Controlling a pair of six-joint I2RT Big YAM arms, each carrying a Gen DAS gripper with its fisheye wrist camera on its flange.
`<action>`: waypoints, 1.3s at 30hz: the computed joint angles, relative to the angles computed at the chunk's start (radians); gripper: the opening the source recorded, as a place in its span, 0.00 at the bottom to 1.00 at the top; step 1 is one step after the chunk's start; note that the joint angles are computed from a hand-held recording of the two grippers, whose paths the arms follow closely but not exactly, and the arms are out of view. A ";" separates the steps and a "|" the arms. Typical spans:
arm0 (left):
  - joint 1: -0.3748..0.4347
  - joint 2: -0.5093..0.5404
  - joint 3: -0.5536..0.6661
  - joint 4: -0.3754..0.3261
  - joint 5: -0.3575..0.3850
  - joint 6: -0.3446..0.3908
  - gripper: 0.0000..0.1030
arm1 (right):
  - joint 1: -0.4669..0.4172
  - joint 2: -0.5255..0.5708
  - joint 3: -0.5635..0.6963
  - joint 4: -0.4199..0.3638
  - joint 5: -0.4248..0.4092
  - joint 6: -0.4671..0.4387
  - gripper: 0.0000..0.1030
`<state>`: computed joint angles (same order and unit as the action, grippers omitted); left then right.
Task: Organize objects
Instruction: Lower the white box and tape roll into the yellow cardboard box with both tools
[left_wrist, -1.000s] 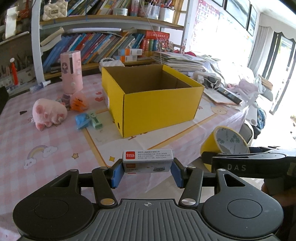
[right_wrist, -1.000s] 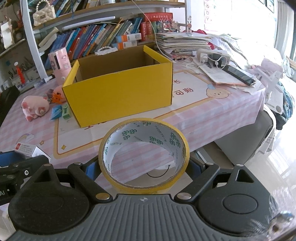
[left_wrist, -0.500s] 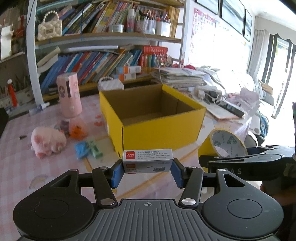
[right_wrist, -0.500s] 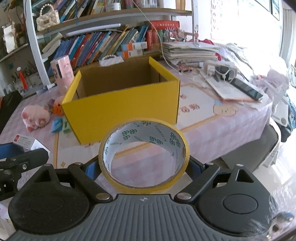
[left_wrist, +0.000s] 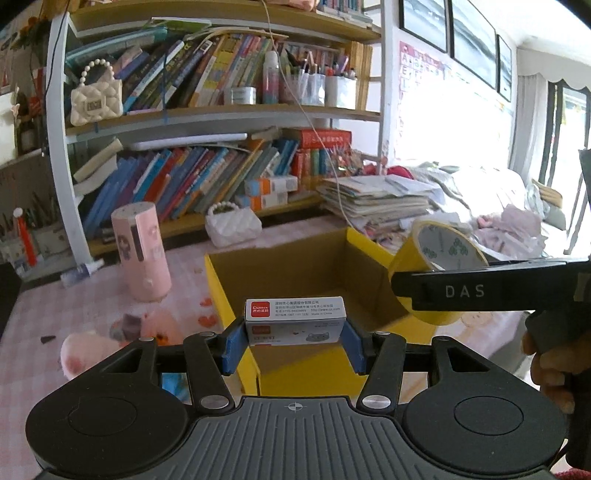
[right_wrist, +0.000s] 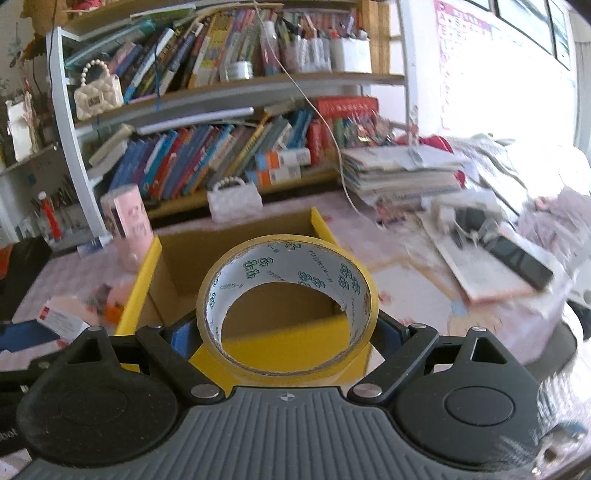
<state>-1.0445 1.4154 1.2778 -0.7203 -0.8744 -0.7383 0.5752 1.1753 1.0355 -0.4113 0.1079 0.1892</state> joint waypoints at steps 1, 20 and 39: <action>0.008 0.007 0.006 0.004 0.001 0.006 0.51 | -0.008 0.019 0.018 0.007 -0.014 -0.011 0.87; 0.124 0.185 0.166 -0.068 0.087 -0.008 0.51 | -0.099 0.320 0.288 -0.031 -0.256 -0.182 0.87; 0.168 0.281 0.242 -0.173 0.166 -0.064 0.51 | -0.087 0.573 0.575 -0.349 -0.374 -0.525 0.87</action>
